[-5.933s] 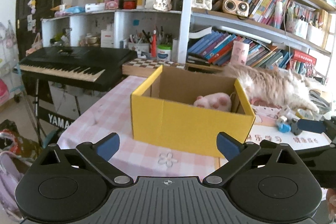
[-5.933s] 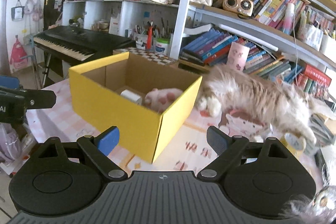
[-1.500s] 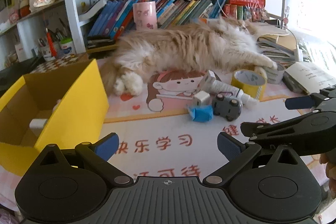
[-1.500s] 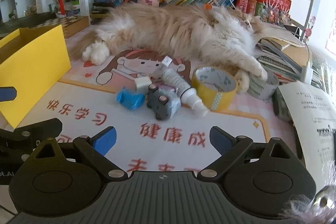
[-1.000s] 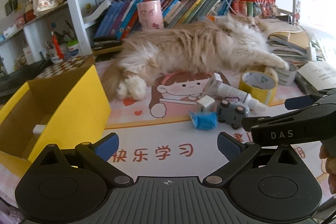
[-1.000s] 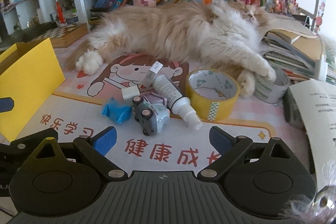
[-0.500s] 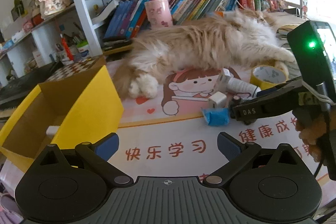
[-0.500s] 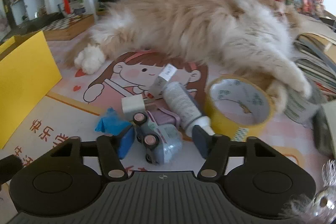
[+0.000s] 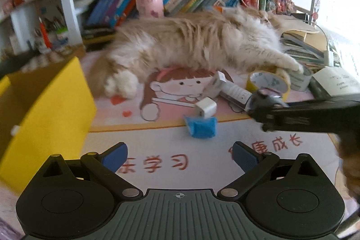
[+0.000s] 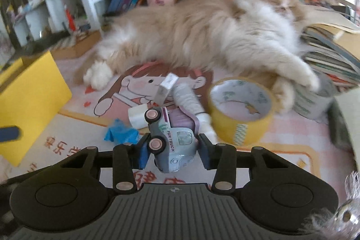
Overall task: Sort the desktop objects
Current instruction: 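Grasp the grey toy truck with the right tool while the left tool grasps the blue block, then carry the truck and blue block in both tools over the yellow box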
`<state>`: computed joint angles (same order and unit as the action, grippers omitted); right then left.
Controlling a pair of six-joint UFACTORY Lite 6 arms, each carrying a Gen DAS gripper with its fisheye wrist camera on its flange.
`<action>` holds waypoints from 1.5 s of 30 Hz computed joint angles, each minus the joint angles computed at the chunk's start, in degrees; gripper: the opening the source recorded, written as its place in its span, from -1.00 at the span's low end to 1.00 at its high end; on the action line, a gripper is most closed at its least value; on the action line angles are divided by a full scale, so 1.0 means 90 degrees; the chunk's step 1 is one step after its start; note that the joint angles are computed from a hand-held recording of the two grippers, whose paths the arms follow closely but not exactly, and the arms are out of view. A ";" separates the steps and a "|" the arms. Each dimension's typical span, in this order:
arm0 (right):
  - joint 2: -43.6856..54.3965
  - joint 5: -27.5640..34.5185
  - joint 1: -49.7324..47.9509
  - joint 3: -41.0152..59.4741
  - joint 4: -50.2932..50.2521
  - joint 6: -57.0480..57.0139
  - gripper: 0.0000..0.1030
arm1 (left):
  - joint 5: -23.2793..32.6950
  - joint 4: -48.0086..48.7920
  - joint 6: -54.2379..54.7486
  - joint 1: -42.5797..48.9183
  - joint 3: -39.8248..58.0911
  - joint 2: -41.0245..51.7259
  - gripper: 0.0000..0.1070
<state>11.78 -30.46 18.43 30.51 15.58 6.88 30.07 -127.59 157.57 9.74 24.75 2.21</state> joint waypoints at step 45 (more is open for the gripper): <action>-0.2485 0.0407 0.1625 -0.1297 0.4109 -0.3559 -0.21 | 0.1257 0.2989 -0.2689 0.2154 -0.0050 -0.0378 -0.29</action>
